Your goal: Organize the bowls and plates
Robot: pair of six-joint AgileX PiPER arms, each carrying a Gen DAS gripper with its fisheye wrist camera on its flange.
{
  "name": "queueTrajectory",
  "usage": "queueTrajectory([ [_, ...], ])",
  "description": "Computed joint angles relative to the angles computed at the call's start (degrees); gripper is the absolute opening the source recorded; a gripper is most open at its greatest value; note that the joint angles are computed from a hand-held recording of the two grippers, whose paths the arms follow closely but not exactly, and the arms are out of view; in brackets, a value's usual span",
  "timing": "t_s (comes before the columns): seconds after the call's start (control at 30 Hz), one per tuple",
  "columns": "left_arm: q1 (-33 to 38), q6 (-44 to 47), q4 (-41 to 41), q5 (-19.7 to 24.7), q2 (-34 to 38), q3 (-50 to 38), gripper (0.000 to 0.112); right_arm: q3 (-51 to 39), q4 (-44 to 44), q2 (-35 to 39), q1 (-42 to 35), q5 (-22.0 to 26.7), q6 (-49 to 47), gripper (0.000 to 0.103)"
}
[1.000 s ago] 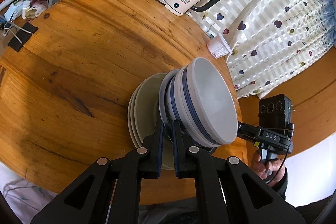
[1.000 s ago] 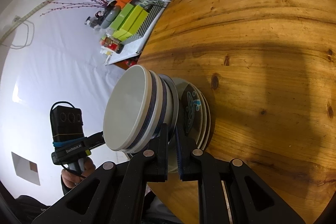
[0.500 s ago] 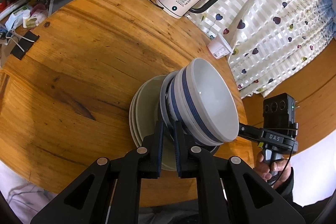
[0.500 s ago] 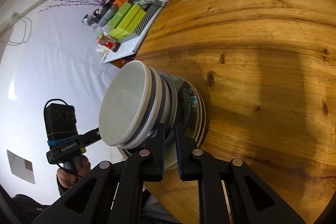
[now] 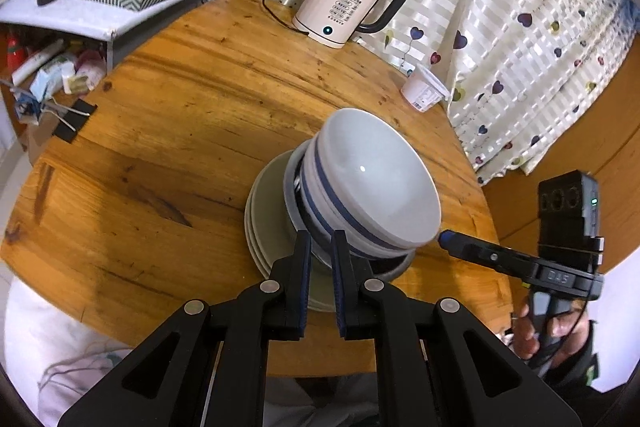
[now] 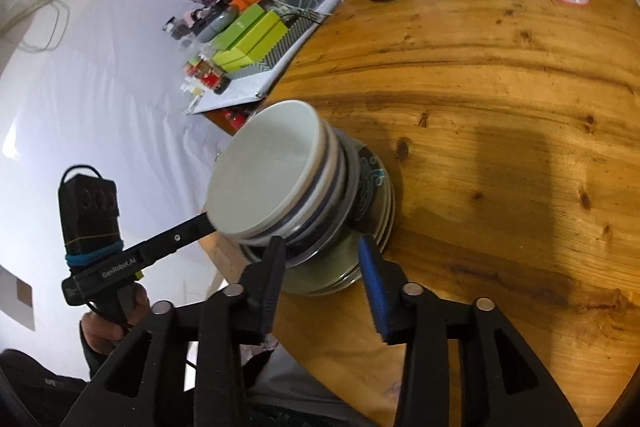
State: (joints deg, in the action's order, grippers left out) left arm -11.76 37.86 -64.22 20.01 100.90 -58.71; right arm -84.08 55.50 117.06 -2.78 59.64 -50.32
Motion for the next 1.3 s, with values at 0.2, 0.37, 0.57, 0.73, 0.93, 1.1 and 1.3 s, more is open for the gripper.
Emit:
queueTrajectory([
  [0.2, -4.3, -14.8, 14.5, -4.6, -2.3, 1.0, 0.024, 5.6, -1.1, -5.6, 1.8, -5.0, -1.7, 0.052],
  [0.37, -7.0, -27.2, 26.8, -7.2, -3.8, 2.2, 0.041, 10.5, -2.7, -10.2, 3.2, -10.3, -2.8, 0.054],
  [0.57, -10.2, -45.2, 45.2, -8.3, -4.0, 1.7, 0.043, 14.7, -5.2, -14.0, 6.0, -16.5, -3.6, 0.055],
  [0.73, -11.8, -59.2, 59.3, -8.0, -3.6, 1.1, 0.049, 17.1, -7.2, -16.0, 8.6, -20.1, -3.6, 0.056],
  [0.93, -13.7, -79.2, 78.8, -6.8, -3.3, 0.9, 0.052, 18.2, -9.4, -16.7, 10.6, -22.6, -2.9, 0.057],
  [1.1, -14.4, -86.8, 86.8, -5.4, -2.5, 0.4, 0.055, 17.8, -11.3, -16.4, 11.6, -23.9, -1.1, 0.057],
  [1.3, -14.9, -88.9, 89.8, -3.7, -0.9, -0.9, 0.055, 16.9, -13.8, -15.2, 12.6, -24.9, 1.6, 0.058],
])
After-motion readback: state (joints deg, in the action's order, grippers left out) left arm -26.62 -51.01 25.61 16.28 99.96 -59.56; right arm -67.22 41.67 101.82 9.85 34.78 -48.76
